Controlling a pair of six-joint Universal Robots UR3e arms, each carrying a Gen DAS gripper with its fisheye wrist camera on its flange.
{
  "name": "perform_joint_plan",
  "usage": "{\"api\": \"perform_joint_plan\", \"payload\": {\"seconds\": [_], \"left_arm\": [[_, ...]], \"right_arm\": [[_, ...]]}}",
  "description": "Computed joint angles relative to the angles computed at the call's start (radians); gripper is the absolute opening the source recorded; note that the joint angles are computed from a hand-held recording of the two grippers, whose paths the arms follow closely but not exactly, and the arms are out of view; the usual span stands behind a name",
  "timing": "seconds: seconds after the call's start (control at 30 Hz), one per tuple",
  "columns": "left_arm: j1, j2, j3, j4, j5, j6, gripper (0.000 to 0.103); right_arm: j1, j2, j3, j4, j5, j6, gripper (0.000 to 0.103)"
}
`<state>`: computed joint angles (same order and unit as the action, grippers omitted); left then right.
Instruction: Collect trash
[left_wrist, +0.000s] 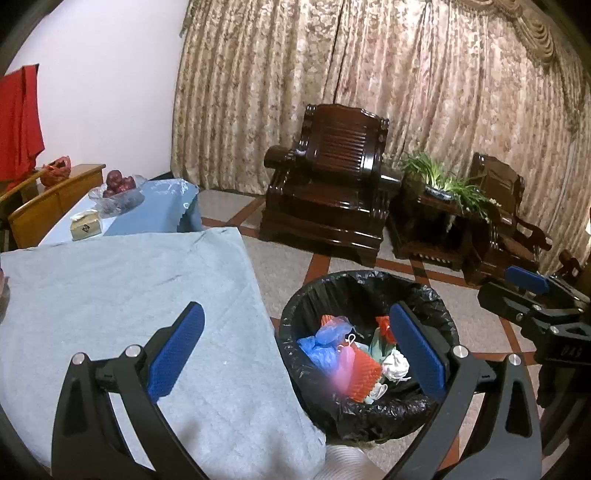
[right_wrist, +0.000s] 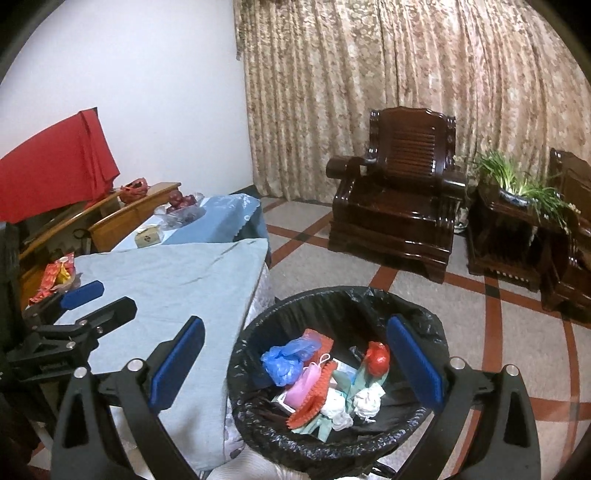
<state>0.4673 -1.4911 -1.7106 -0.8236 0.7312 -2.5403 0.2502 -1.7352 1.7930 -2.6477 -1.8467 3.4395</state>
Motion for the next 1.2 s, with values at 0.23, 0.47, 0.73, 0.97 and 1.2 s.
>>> {"api": "perform_joint_plan", "payload": {"seconds": [0.23, 0.47, 0.73, 0.97, 1.2], "left_arm": [[0.064, 0.077, -0.029, -0.067, -0.046, 0.057, 0.097], [0.101, 0.135, -0.042, -0.118, -0.075, 0.096, 0.097], [0.147, 0.191, -0.054, -0.168, -0.111, 0.137, 0.097], [0.171, 0.218, -0.068, -0.203, -0.127, 0.162, 0.097], [0.183, 0.223, -0.066, -0.219, -0.132, 0.174, 0.097]], "right_arm": [[0.065, 0.015, -0.045, 0.02, -0.055, 0.013, 0.097], [0.102, 0.02, -0.071, 0.033, -0.081, 0.015, 0.097], [0.137, 0.025, -0.091, 0.04, -0.1, 0.025, 0.097], [0.158, 0.038, -0.104, 0.037, -0.117, 0.023, 0.097], [0.164, 0.045, -0.106, 0.036, -0.12, 0.027, 0.097]]}}
